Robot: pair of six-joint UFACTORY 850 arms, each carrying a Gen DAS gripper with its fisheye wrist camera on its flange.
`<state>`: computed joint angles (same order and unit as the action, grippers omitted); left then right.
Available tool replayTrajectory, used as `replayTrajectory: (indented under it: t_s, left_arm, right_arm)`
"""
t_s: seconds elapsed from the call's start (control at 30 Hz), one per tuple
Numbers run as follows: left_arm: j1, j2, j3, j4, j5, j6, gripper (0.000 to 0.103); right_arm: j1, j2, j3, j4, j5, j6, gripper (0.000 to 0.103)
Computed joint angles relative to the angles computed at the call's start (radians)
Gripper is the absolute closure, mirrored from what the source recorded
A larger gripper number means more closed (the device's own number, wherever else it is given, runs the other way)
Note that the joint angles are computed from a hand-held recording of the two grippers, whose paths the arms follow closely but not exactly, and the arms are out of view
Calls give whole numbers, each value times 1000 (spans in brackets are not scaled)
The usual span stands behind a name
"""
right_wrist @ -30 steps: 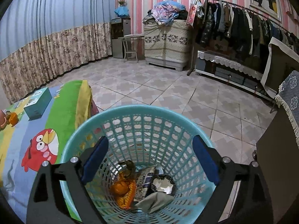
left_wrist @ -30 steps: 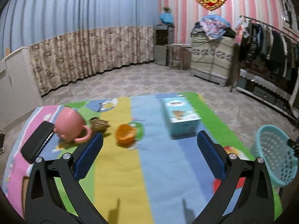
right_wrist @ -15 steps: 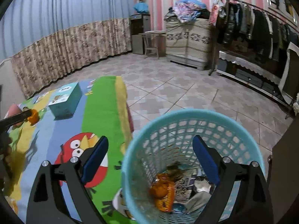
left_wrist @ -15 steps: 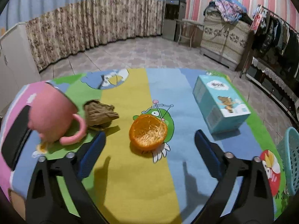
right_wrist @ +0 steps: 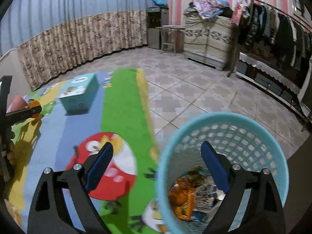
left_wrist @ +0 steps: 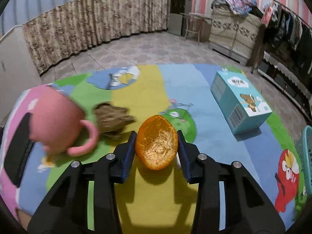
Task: Collect trash
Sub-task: 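Move the left tool back to the mat and grasp the orange peel half, then grasp the brown crumpled item with the right tool while the left tool holds the peel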
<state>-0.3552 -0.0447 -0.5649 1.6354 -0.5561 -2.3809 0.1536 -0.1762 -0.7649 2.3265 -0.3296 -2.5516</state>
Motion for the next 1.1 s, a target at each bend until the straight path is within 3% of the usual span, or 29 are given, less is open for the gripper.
replayTrajectory:
  t_s: [0.07, 0.17, 0.23, 0.33, 0.47, 0.77, 0.93, 1.1]
  left_arm:
    - [-7, 70, 46, -27, -36, 0, 64]
    - [-34, 179, 123, -106, -150, 34, 64]
    - [-48, 224, 161, -159, -218, 62, 64]
    - [-23, 303, 226, -174, -245, 46, 64]
    - [-6, 317, 257, -188, -323, 28, 64]
    - [75, 414, 334, -133, -285, -53, 64]
    - [81, 377, 319, -154, -293, -47, 64]
    - [74, 371, 315, -161, -301, -45, 64]
  right_arm:
    - [40, 2, -14, -83, 3, 96, 13]
    - [101, -4, -34, -181, -1, 197, 13]
    - [156, -9, -46, -145, 8, 155, 13]
    - [236, -28, -72, -70, 22, 80, 13]
    - [340, -84, -136, -19, 44, 36, 13]
    - [483, -220, -277, -56, 67, 96, 13]
    - [531, -282, -345, -64, 93, 123, 14]
    - [555, -329, -405, -213, 115, 281, 15]
